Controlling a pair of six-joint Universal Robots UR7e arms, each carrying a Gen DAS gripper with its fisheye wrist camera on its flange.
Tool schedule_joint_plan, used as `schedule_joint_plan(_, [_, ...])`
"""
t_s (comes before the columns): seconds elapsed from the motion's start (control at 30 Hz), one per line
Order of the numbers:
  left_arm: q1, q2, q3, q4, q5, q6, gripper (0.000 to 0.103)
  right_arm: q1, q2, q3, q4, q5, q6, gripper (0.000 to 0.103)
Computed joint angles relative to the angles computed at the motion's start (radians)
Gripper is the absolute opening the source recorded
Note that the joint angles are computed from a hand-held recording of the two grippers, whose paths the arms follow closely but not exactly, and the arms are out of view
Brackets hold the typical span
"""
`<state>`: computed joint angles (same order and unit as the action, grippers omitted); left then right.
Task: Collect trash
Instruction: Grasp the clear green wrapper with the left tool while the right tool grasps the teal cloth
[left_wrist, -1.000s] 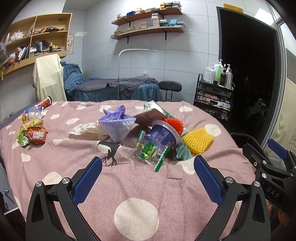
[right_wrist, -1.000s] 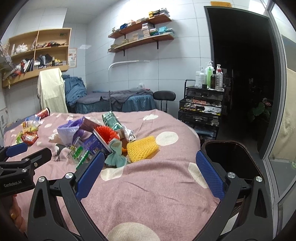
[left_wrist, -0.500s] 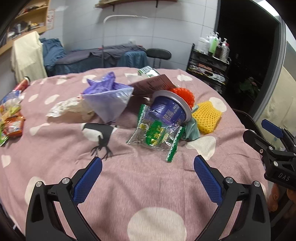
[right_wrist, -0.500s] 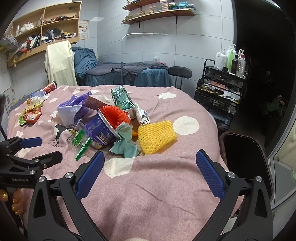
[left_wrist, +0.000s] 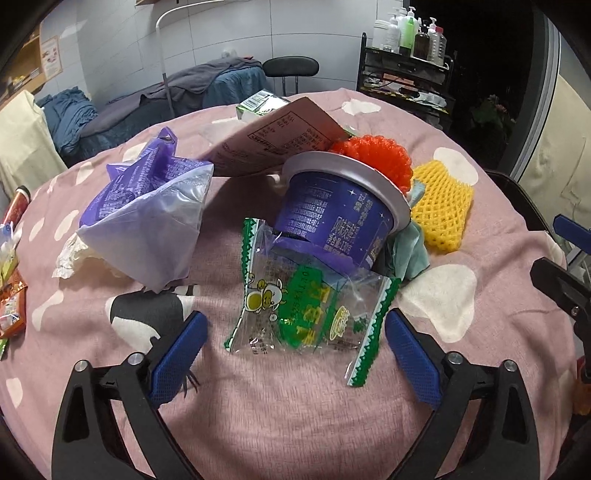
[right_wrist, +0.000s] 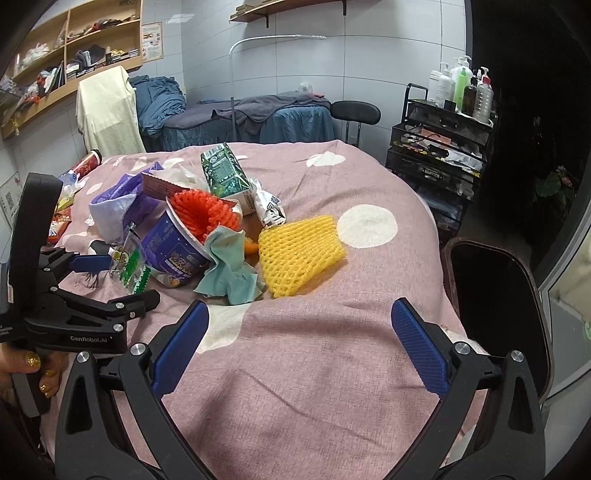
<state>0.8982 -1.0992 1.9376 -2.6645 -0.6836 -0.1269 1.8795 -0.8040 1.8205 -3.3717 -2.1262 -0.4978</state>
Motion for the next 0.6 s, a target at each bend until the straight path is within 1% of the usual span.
schedule_joint_plan(0.03, [0.000,-0.003,0.003,-0.009,-0.001,0.000,0.088,-0.001,0.001,-0.003,0.004,-0.002,-0.002,0.098])
schedule_joint_plan(0.1, [0.003,-0.010,0.007,-0.015,-0.012,-0.010,0.074,-0.003,0.006,-0.012,0.019,-0.006,-0.004,0.098])
schedule_joint_plan(0.23, [0.006,-0.027,0.020,-0.044,-0.030,-0.033,0.063,-0.002,0.010,-0.031,0.067,-0.009,0.000,0.098])
schedule_joint_plan(0.3, [0.009,-0.041,0.029,-0.061,-0.048,-0.051,0.053,-0.002,0.016,-0.046,0.092,-0.007,-0.007,0.098])
schedule_joint_plan(0.33, [0.012,-0.047,0.032,-0.069,-0.056,-0.055,0.051,-0.001,0.020,-0.053,0.105,-0.005,-0.009,0.098])
schedule_joint_plan(0.47, [0.017,-0.061,0.039,-0.089,-0.082,-0.076,0.033,-0.003,0.039,-0.107,0.217,0.001,-0.013,0.098])
schedule_joint_plan(0.6, [0.017,-0.067,0.051,-0.108,-0.092,-0.077,0.028,-0.001,0.071,-0.166,0.309,-0.007,-0.022,0.097])
